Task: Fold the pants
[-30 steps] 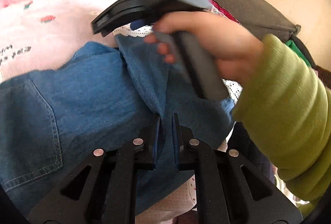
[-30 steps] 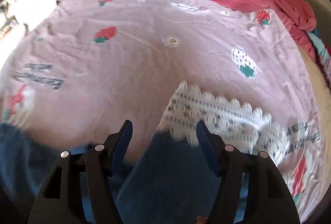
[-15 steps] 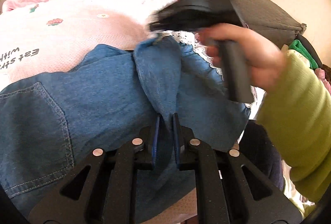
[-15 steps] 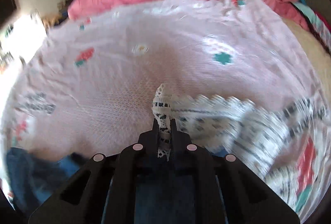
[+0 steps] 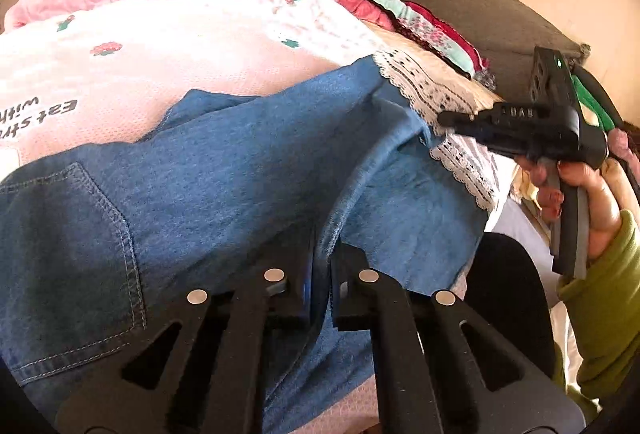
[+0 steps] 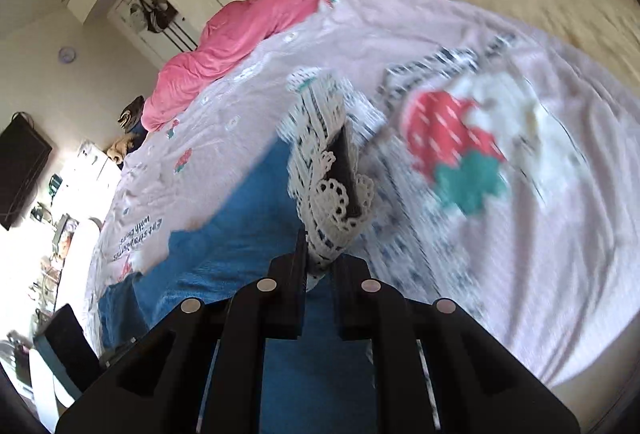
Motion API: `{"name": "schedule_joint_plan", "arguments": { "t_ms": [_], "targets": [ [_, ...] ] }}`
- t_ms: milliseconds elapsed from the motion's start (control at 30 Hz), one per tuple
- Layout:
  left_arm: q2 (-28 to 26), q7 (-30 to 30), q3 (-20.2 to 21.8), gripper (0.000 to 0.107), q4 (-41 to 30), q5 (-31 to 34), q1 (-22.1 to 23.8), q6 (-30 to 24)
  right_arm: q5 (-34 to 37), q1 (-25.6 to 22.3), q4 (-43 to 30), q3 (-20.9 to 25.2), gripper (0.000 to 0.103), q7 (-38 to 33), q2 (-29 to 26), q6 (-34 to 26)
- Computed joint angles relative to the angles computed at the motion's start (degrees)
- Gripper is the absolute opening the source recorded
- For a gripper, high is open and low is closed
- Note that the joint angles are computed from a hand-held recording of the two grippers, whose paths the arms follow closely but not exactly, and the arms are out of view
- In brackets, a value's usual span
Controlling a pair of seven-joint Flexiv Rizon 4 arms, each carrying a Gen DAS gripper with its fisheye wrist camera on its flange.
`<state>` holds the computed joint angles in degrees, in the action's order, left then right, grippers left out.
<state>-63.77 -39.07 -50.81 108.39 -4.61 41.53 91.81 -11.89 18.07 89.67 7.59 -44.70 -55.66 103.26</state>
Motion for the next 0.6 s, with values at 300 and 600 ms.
{"name": "schedule_joint_plan", "arguments": {
  "t_ms": [300,600],
  "targets": [
    [0.62,-0.09,0.54,0.000,1.73,3.56,0.58,3.84,1.00,-2.30,4.73,1.84,0.036,1.09,0.17,7.04],
    [0.78,0.53,-2.81,0.000,4.77,6.87,4.91,3.78,-1.45,-4.44,10.18,2.79,0.010,2.05,2.87,9.76]
  ]
}}
